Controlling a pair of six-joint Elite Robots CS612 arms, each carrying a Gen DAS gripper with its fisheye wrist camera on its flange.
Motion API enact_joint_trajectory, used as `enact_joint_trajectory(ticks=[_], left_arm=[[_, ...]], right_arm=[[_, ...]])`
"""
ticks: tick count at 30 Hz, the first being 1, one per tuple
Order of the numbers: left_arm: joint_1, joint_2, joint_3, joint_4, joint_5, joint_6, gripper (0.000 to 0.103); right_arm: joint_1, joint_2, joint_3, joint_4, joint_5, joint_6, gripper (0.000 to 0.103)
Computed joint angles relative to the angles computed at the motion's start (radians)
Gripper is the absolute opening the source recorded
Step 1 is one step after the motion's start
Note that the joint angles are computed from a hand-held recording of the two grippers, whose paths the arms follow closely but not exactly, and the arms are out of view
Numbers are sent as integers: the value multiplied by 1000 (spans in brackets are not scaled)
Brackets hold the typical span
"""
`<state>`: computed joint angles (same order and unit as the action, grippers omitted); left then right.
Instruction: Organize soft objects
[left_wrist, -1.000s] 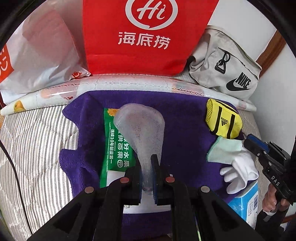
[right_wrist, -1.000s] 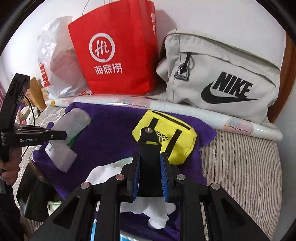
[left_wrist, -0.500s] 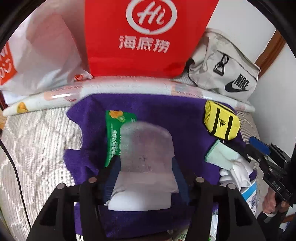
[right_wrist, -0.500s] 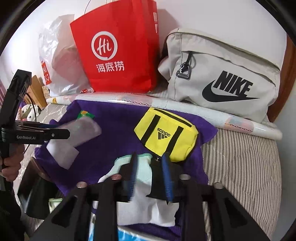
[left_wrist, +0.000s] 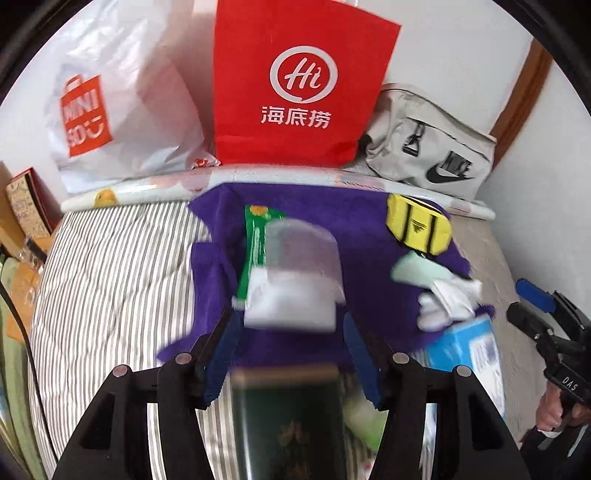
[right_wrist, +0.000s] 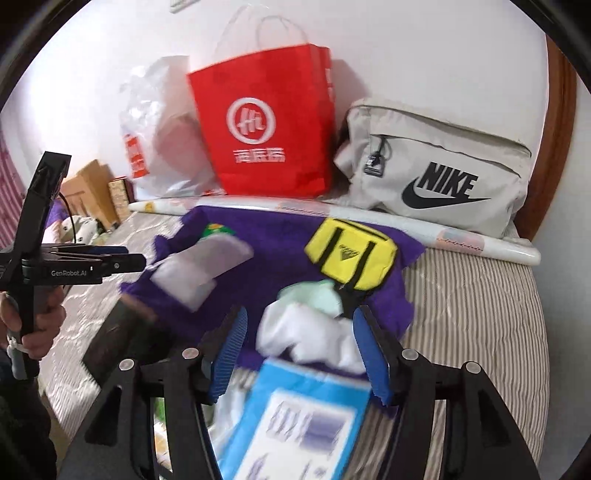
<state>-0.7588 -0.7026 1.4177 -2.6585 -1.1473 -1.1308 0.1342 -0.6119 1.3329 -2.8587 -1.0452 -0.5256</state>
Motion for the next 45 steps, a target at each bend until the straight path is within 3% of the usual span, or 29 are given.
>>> enact_joint_trajectory(ticks=[6,10,13,17,20,27,35,37,38,39,45], left_arm=[[-58,-53,90,-7,58,-65,56],[-98,-86,152,1,127,-108,56],[-114,-99,197,-30,146,-149,63],[-118,-100,250,-121,126,-165,63],[-116,-97,264,-127,122,-180,63],[-109,-75,277,-202,71,-132,63],[-118,-65,292,-259,86,-110,63],[-122,-68,292,-252,101,-104,63],[-123,-69,293,-253,104,-99,63],[-123,-71,293,-250,105,-99,63],[-133,-80,301,-249,110,-116,63]], right_arm=[[1,-70,135,-6,58,-86,64],[16,-93,200,-26,51,-154,66],[35,-95,235,-59,15,-204,77],[59,-78,237,-44,-25,-249,80],[75,-62,212,3,-70,-249,80],[103,-18,163,24,-139,-236,81],[124,12,158,-69,-240,-226,81],[129,16,159,-92,-254,-225,75],[128,17,159,-94,-247,-232,55],[127,14,154,-60,-236,-240,49],[106,-11,183,-102,-176,-214,49]])
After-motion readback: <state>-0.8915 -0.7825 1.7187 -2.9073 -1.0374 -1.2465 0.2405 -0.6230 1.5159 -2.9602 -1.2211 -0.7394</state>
